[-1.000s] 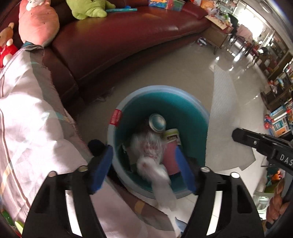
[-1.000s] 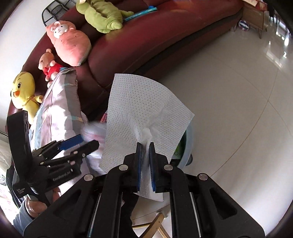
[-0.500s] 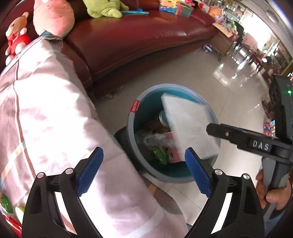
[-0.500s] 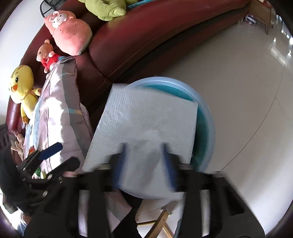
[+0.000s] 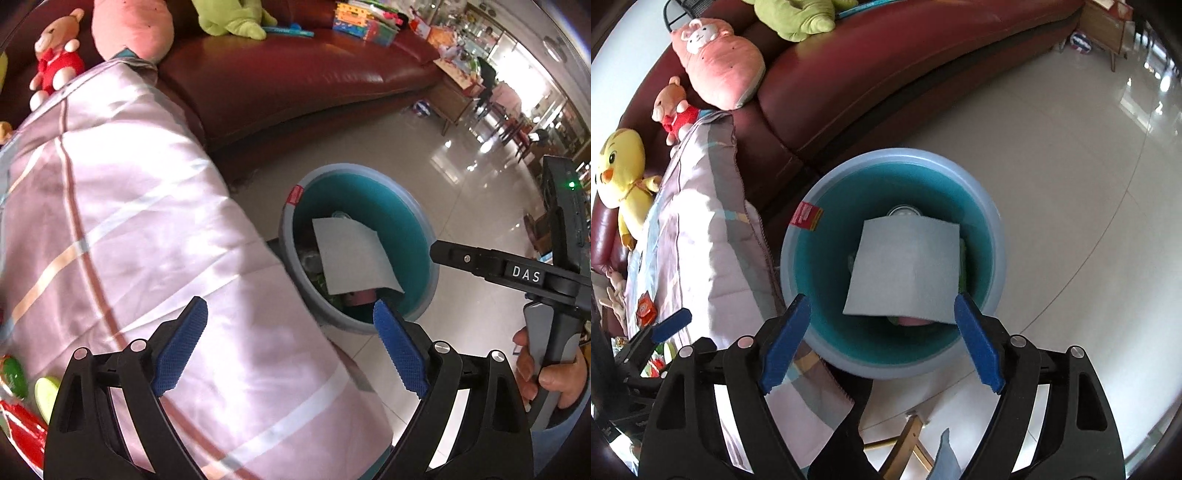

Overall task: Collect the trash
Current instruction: 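Move both tools back over the table toward the snack wrappers, then grasp the long red snack wrapper with the right gripper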

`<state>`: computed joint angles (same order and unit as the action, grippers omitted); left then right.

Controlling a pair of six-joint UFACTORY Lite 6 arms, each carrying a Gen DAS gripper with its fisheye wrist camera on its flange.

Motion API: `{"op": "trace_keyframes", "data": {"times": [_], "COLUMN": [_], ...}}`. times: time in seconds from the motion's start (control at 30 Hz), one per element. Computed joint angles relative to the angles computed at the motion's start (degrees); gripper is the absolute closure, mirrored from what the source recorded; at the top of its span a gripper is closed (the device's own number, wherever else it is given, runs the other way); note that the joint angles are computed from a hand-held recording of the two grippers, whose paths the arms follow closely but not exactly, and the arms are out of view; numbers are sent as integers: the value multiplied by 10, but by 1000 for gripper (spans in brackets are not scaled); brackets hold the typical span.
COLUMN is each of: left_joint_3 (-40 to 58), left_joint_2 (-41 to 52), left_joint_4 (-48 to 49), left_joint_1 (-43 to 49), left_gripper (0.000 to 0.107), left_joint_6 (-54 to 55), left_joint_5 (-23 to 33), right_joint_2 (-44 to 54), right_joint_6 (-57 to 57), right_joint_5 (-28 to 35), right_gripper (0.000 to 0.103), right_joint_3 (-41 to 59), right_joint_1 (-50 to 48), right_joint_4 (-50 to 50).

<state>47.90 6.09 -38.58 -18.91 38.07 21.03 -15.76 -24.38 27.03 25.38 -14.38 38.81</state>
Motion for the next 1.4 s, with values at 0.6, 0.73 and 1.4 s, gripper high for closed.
{"op": "trace_keyframes", "data": {"times": [0.6, 0.73, 1.4], "left_joint_3": [-160, -153, 147], "left_joint_2": [-249, -246, 108], "left_joint_4": [-37, -43, -14], "left_joint_1": [340, 466, 891], "left_gripper": [11, 10, 10], "left_joint_6": [235, 311, 476], "left_joint_5": [167, 216, 291], "right_joint_2": [-72, -33, 393], "right_joint_6": [524, 623, 663], "right_joint_5": [20, 21, 64], "right_gripper": [24, 24, 24], "right_joint_3": [41, 85, 517], "right_joint_1": [350, 440, 757], "right_joint_4": [-309, -367, -372]}}
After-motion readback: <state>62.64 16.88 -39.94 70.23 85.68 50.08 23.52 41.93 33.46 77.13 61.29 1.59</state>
